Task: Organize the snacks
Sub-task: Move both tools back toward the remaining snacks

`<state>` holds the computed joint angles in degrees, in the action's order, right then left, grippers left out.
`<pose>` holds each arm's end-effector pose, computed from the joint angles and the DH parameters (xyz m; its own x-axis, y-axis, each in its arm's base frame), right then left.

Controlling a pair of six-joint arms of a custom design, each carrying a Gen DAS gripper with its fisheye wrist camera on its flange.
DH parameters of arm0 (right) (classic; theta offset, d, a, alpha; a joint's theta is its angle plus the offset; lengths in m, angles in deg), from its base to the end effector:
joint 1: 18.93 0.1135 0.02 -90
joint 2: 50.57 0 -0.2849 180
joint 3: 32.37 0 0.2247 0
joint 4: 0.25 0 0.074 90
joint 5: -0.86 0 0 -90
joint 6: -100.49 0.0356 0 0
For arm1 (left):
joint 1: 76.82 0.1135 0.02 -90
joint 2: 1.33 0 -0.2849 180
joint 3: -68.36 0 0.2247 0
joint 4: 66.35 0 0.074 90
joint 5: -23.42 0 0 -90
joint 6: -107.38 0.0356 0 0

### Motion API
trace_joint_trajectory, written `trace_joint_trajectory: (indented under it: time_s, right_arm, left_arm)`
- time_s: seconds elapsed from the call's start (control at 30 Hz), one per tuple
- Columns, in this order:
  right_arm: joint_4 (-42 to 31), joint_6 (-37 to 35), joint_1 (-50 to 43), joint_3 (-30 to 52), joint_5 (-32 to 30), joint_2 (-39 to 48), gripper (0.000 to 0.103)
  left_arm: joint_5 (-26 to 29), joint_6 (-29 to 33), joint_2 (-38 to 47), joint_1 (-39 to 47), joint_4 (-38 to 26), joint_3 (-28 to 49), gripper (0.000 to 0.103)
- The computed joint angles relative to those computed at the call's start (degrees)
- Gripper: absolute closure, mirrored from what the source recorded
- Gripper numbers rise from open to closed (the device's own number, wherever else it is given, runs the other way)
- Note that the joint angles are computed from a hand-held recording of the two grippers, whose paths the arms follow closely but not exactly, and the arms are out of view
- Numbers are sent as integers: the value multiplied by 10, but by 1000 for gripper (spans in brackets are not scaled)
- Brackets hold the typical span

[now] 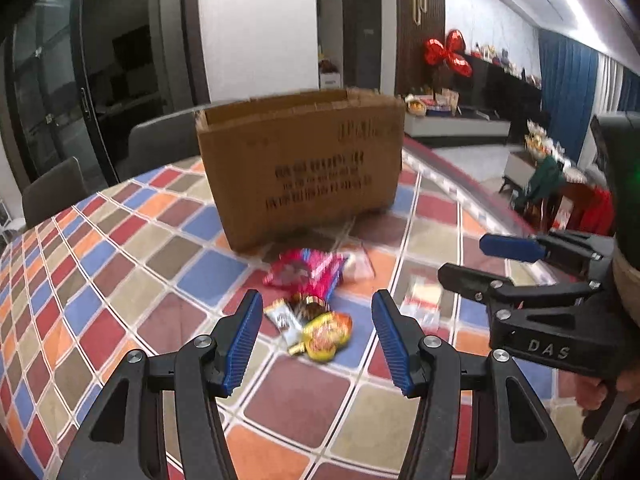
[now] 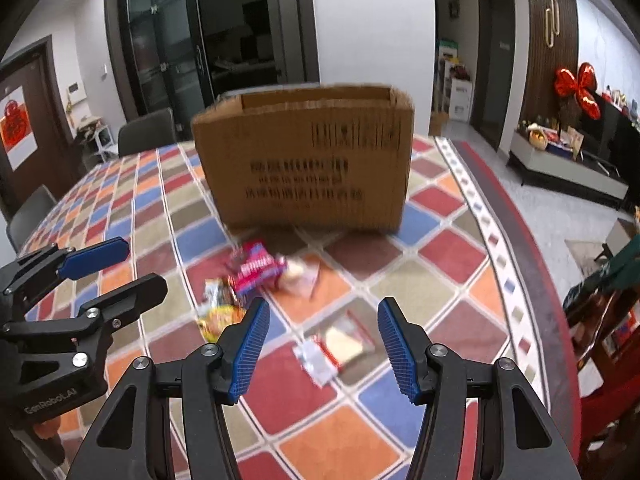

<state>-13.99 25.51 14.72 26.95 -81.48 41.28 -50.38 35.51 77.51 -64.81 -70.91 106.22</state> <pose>0.2475 0.1591 0.1985 -0.7034 -0.1597 -0.6926 -0.3004 0.9499 0.0861 0.2077 0.0340 0.1684 -0.6662 0.1638 -0.7276 0.2090 0.9775 0.0287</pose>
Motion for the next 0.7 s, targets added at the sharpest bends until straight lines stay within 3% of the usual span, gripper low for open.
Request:
trace_joint_trajectory:
  time_s: [0.33,0.57,0.7]
  right_arm:
    - [32,35,-11,-36,-38,51,46]
    - [36,44,-16,-31,-32,75,46]
    - [35,52,-17,-25,-31,89,46]
  left_arm:
    - [14,16,130,-1,55,-2,47]
    - [-2,2,206,-14,85,28,47]
    - [-14,-7,235,-21,101,38,52]
